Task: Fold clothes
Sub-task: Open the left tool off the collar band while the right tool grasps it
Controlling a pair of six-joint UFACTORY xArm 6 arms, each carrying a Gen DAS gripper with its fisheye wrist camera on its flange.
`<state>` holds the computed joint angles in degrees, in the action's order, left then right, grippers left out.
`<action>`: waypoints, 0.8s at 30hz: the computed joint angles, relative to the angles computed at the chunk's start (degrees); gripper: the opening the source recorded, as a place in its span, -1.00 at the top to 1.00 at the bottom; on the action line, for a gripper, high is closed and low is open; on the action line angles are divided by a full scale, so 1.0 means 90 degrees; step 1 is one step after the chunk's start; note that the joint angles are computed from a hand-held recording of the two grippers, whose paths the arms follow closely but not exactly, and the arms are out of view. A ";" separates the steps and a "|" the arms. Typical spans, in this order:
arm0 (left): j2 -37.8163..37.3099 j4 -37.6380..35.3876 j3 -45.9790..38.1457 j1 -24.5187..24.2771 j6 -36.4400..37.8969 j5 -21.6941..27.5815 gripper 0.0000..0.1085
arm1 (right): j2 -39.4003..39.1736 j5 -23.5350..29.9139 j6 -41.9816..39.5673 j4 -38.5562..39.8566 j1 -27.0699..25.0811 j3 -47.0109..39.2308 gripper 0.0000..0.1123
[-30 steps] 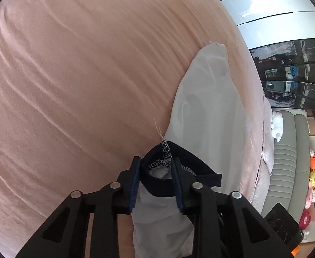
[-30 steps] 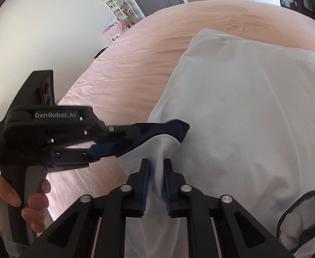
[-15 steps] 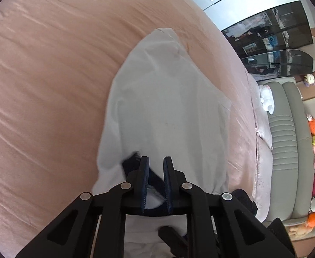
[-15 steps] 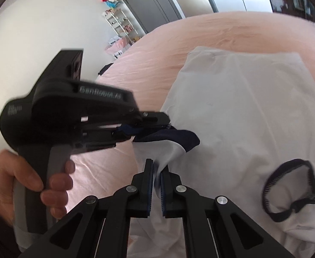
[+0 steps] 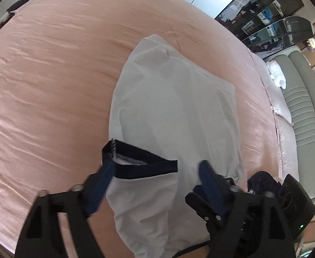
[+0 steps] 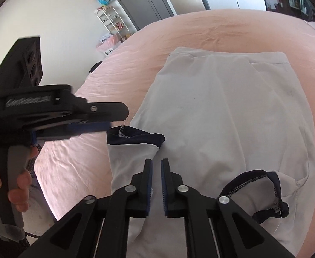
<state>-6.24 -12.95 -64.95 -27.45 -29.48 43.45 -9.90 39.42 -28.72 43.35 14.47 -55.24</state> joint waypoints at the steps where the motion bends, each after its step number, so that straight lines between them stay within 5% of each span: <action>1: -0.0079 -0.0112 0.0137 0.0032 0.0014 -0.0096 -0.65 | 0.0014 0.0088 -0.0044 0.0064 -0.0026 -0.0016 0.18; 3: -0.0156 -0.0588 0.0359 0.0176 0.0146 -0.0212 -0.65 | 0.0089 0.0238 -0.0234 0.0352 -0.0056 -0.0069 -0.18; 17: -0.1214 -0.1999 0.1768 0.0525 0.0420 -0.0682 -0.66 | 0.1632 0.0944 -0.0259 0.1070 0.0171 -0.1392 -0.18; 20: -0.1622 -0.1655 0.2062 0.0508 0.0123 -0.0730 -0.66 | 0.1845 0.1157 -0.0101 0.0691 0.0205 -0.1677 -0.09; 24: -0.1936 -0.0961 0.2219 0.0385 -0.0281 -0.0650 -0.66 | 0.1978 0.1576 0.0021 0.0262 0.0196 -0.2029 0.36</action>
